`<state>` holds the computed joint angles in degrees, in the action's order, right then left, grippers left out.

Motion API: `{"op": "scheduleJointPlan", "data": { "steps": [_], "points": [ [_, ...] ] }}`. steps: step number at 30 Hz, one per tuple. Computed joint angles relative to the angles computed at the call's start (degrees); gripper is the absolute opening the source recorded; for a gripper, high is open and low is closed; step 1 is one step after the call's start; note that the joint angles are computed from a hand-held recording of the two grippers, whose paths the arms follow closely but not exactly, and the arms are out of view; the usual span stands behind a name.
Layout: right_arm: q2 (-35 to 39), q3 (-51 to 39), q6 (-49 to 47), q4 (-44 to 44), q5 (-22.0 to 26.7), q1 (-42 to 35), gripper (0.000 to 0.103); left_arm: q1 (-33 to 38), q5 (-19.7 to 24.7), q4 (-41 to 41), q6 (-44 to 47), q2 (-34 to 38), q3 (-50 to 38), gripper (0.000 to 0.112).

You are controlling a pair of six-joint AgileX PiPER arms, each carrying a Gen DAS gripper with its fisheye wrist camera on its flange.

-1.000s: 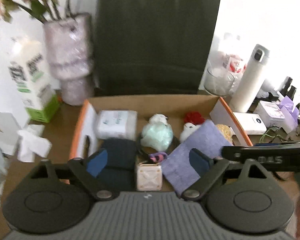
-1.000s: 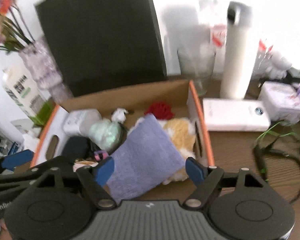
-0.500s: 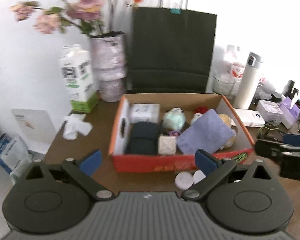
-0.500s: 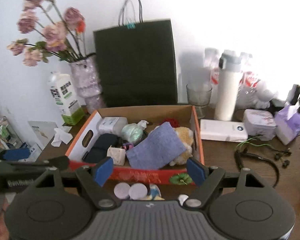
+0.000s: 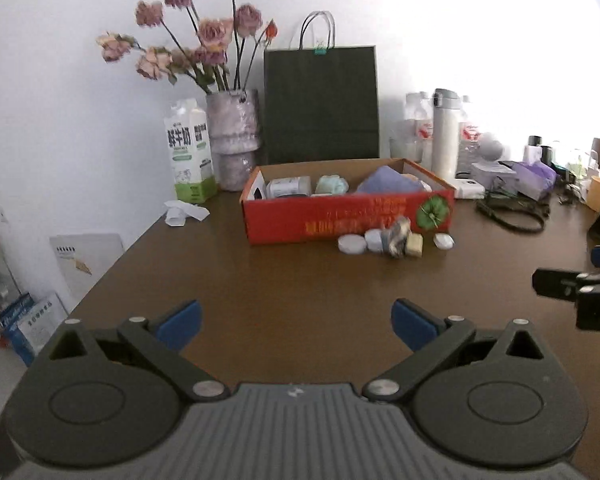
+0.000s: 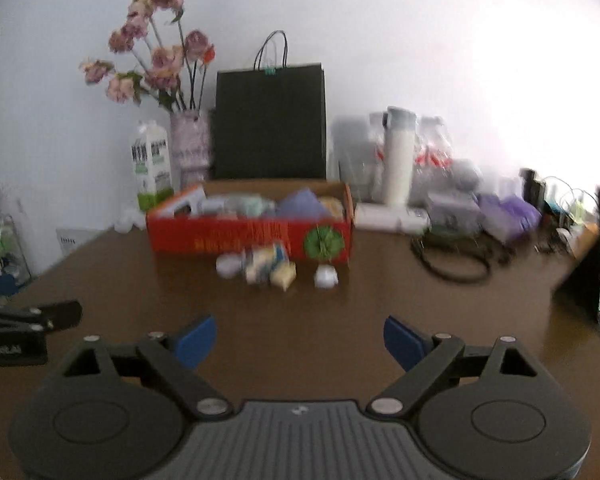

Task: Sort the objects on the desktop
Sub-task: 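Withdraw both grippers from the box back over the table, then grasp the blue-white snack wrapper with the left gripper while the right gripper grasps the small beige card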

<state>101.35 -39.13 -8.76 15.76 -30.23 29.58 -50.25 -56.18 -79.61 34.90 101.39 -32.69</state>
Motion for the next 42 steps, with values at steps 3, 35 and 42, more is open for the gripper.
{"op": "scheduleJointPlan", "data": {
  "steps": [3,35,42],
  "points": [
    [0.31,9.46,1.18,0.15,-11.16,3.39,0.091,-7.9,-4.44,-4.56,-4.85,3.39,2.69,0.103],
    [7.94,-0.58,9.07,-10.57,-0.54,-1.98,0.072,11.15,11.53,22.01,-12.34,6.05,-3.93,0.103],
    [17.52,-22.34,17.64,-23.05,12.39,-6.54,0.071,24.79,27.3,34.28,-6.3,16.4,-27.03,0.086]
  ]
}}
